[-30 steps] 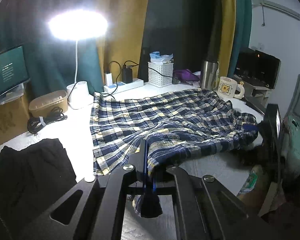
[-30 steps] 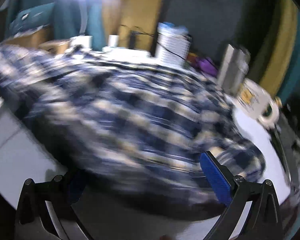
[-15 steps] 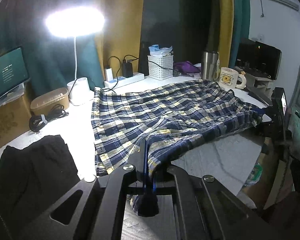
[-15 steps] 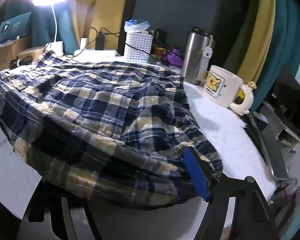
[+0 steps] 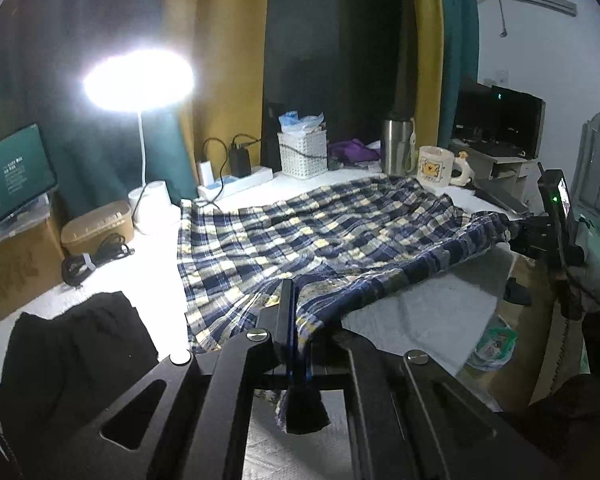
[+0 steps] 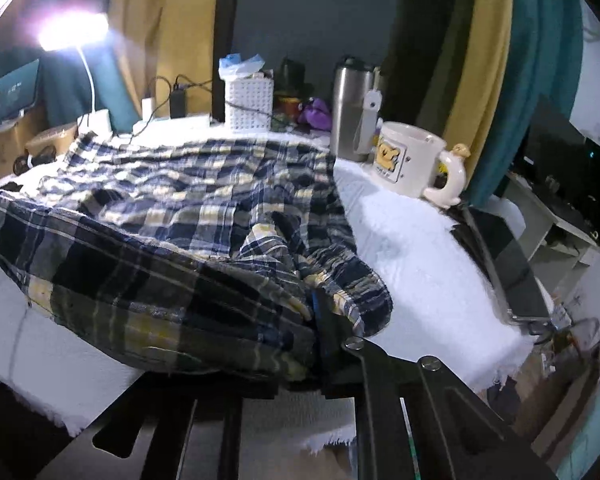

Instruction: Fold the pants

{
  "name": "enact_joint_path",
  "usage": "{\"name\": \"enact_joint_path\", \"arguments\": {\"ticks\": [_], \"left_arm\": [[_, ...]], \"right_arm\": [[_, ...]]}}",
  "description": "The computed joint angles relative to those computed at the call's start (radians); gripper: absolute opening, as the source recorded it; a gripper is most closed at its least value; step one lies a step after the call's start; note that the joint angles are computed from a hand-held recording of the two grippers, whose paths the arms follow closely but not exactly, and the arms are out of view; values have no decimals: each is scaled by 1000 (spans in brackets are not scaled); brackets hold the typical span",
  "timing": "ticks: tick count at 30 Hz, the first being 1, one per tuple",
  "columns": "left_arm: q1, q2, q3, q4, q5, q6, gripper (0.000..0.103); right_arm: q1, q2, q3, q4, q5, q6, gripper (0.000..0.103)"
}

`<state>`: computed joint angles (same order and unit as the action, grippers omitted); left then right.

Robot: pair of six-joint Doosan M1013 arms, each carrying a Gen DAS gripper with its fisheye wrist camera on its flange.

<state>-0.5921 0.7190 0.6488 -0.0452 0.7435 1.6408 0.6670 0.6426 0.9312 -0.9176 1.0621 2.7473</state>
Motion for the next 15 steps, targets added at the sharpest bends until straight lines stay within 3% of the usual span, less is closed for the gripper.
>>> {"name": "enact_joint_path", "arguments": {"ticks": [15], "left_arm": [[-15,-87,99,-6,-108,86,2]], "right_arm": [[51,-63,54,-141,66,107,11]]}}
